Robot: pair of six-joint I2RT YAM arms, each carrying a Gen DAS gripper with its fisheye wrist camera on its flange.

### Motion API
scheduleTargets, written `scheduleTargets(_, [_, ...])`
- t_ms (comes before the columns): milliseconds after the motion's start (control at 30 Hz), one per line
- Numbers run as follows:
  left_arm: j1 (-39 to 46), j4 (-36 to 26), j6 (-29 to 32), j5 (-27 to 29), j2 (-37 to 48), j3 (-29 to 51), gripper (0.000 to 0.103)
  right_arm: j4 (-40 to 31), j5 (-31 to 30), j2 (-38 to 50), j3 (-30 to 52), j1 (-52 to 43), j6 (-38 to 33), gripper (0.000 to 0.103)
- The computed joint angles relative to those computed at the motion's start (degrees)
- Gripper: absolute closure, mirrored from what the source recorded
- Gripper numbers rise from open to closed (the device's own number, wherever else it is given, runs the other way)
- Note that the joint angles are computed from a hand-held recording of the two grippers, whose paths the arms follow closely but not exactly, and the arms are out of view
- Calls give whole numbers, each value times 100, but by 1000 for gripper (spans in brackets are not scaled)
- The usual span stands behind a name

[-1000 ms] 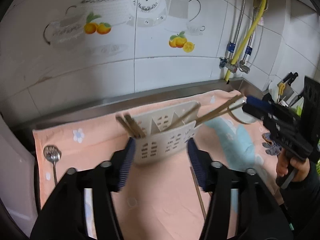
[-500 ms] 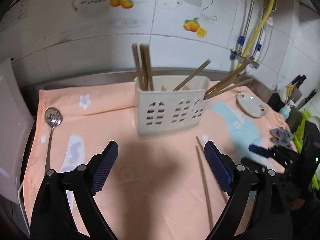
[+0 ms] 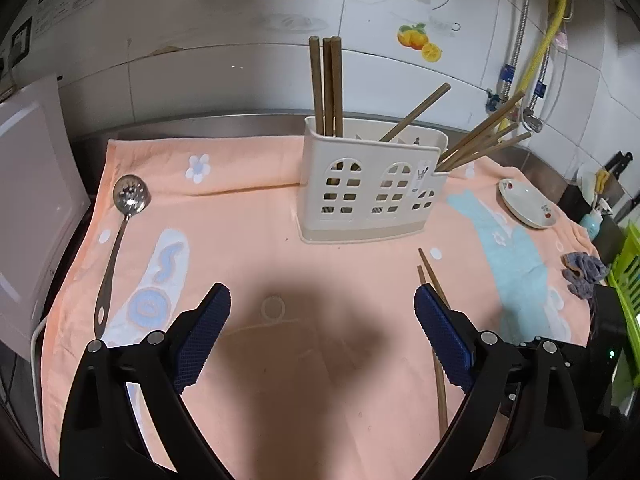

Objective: Organize utensils
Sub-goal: 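Lower the left and right grippers and each pinch one of the last chopsticks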

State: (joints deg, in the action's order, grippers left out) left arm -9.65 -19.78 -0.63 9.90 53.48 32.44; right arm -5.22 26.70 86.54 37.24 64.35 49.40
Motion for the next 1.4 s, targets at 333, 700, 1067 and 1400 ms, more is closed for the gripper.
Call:
scheduleTargets(333, [-46, 90, -115, -11, -91, -253, 11, -15, -120, 282, 107, -17, 208, 85])
scheduleTargets(700, [-292, 102, -245, -131, -278, -495, 11, -460, 213, 537, 411, 150, 319, 91])
scheduleTargets(1067, [-935, 195, -437, -295, -384, -881, 11, -492, 403, 273, 219, 213, 409, 94])
scheduleTargets(1400, [-2011, 559, -851, -645, -128, -1235, 13, -789, 875, -366, 65, 461, 436, 96])
